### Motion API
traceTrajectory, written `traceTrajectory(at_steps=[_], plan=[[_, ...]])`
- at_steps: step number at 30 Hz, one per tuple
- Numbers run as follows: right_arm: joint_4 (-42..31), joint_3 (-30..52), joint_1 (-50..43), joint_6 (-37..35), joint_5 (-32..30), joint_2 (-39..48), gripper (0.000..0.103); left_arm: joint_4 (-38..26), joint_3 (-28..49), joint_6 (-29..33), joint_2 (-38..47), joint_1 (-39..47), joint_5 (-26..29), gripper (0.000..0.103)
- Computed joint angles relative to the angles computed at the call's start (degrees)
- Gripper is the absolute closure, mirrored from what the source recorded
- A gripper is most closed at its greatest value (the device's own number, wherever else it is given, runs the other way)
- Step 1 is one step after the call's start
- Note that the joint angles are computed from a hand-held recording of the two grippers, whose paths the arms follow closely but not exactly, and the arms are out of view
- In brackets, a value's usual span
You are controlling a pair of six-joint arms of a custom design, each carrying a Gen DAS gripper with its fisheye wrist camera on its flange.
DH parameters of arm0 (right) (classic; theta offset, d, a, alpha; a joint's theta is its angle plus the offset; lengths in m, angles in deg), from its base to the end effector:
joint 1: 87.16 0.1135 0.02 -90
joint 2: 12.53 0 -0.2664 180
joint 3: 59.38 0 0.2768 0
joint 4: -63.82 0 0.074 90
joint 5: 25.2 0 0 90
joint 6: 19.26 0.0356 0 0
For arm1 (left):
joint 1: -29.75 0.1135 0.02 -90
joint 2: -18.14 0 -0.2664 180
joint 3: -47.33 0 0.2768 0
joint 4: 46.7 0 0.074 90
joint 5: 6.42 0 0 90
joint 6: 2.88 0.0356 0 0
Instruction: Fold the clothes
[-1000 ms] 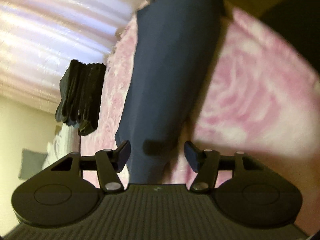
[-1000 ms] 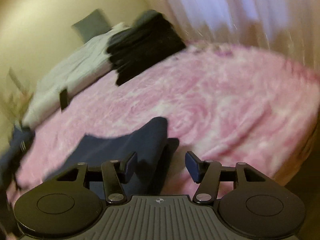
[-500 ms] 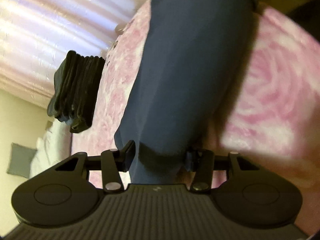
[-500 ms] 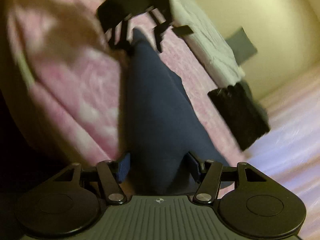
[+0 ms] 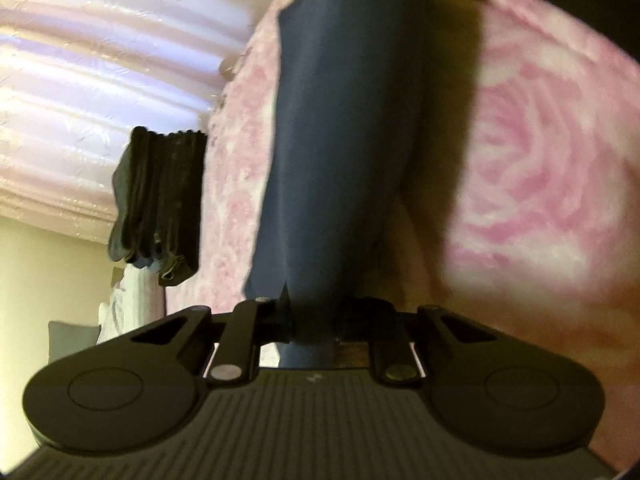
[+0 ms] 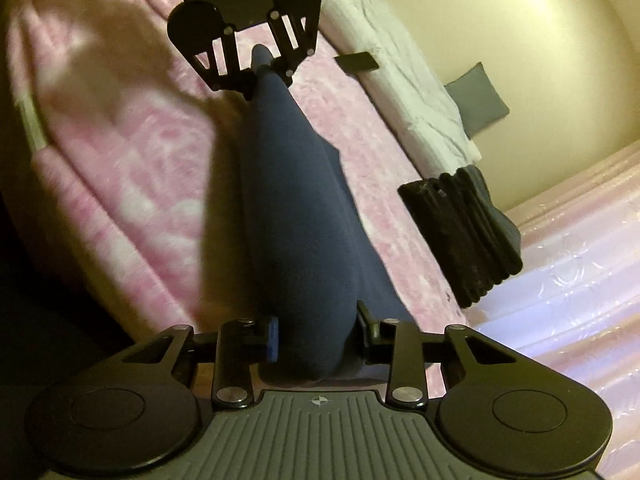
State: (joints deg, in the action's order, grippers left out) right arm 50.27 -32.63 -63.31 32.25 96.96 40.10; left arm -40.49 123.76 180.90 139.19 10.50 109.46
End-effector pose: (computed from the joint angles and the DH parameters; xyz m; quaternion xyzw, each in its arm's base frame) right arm 0.1794 0.0586 0.1383 -0.3485 0.8046 -0.3007 0.3752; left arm 0.4079 -0.1589 0.0814 0.7856 0.4029 0.0963 0.4596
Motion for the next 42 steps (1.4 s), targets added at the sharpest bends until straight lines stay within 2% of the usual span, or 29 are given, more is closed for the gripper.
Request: traceTrajectory(at_steps=[4,10,16,20,22,26,29,32,34,38,42], plan=[[-3.1,2.4,0.8,-1.1,-1.2,-2.4,0.069,-1.7,-3.1,-1.0,-5.4,2.5,1.0,0.089],[-3.1,6.1,6.8,-2.2,-5.9,-1.5,0.069,-2.8,-14.3,1.0,-17.9,12.6,2.5,0.089],[2.4,6.8,16.2,-2.6,-8.4,6.5,0.069,-5.1,-27.6,6.8,-28.4,25.7,4.5,0.089],[7.6,6.0,20.1,-5.9,-6.8,13.1,0.068,-1.2,-33.7,5.1,-28.8,30.6,5.0,0.090],[9.2,5.2,21.0,-7.5,-4.9,14.4,0.060,0.0,-35.5,3.0,-29.2,31.5,5.7,0.091],[12.6,4.6,21.9,-7.7,-2.1,17.6,0.058,0.3,-36.0,-0.2,-30.1,31.3,5.9,0.091],[16.8,3.1,23.7,-7.8,0.4,20.7,0.055,-0.1,-36.1,0.6,-30.8,31.7,6.6,0.091],[20.9,2.3,21.2,-9.6,-1.8,22.2,0.057,-1.3,-35.9,0.5,-31.9,31.5,6.3,0.091],[21.0,2.9,18.6,-10.8,-4.4,21.8,0.065,-2.2,-35.0,0.3,-32.3,30.9,6.1,0.091],[24.1,6.0,10.4,-17.3,-10.1,22.6,0.068,-1.5,-31.0,-1.3,-31.7,28.4,5.4,0.091],[23.7,9.1,6.1,-18.4,-12.8,22.2,0.068,-3.1,-30.4,-3.5,-35.9,27.9,5.5,0.093]])
